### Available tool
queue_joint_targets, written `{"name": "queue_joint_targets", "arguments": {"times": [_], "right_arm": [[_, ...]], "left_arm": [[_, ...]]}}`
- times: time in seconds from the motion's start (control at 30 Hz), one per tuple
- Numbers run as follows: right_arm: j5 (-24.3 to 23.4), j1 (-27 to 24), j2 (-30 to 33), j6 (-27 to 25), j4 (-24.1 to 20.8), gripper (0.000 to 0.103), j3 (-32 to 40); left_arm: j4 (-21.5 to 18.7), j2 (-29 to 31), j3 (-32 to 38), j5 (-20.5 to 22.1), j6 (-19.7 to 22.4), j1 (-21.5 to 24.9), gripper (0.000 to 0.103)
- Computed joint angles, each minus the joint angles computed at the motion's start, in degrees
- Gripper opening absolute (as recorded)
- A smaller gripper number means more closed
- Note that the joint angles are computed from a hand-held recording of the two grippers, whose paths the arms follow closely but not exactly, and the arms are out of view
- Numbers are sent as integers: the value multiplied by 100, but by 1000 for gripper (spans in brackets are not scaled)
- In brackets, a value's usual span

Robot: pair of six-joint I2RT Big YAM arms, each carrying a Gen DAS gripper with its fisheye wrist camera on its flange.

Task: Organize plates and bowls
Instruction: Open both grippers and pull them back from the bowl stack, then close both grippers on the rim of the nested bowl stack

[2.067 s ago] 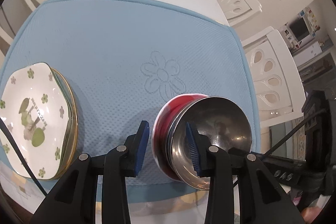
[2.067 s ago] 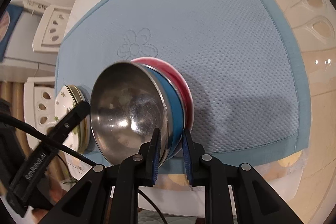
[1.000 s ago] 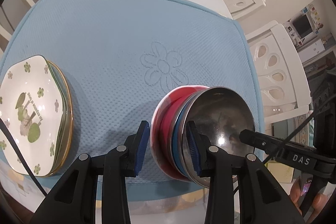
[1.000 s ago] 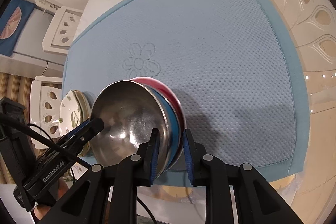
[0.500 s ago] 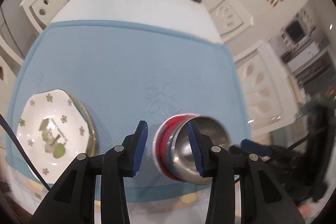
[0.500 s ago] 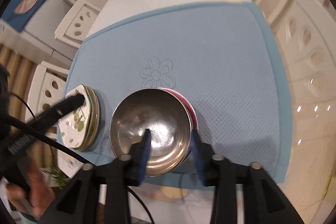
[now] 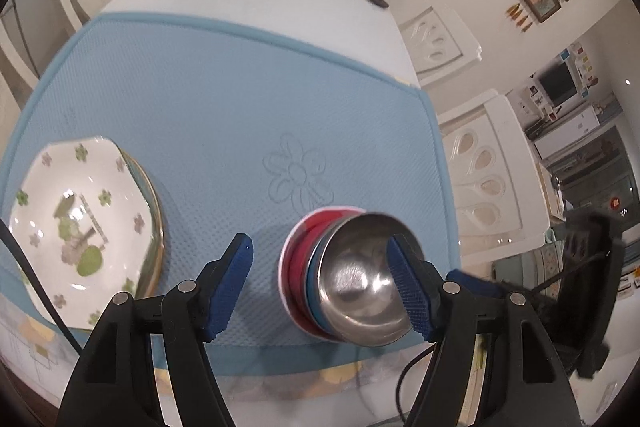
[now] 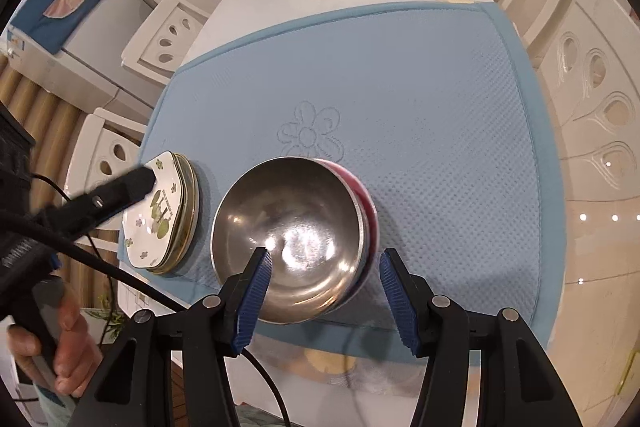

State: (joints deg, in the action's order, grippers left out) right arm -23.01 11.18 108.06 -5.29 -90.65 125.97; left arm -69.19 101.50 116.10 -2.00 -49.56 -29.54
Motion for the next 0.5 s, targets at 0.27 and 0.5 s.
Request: {"name": "queue_joint_targets", "arguments": {"times": [0.27, 0.5], "right_arm": [[-688, -186, 369, 49, -251, 54, 200], [-983, -160, 563, 139, -195, 55, 107]], "left_arm": [[532, -87, -623, 295, -114, -12, 68], [1276, -78, -1206, 569, -491, 47, 67]]}}
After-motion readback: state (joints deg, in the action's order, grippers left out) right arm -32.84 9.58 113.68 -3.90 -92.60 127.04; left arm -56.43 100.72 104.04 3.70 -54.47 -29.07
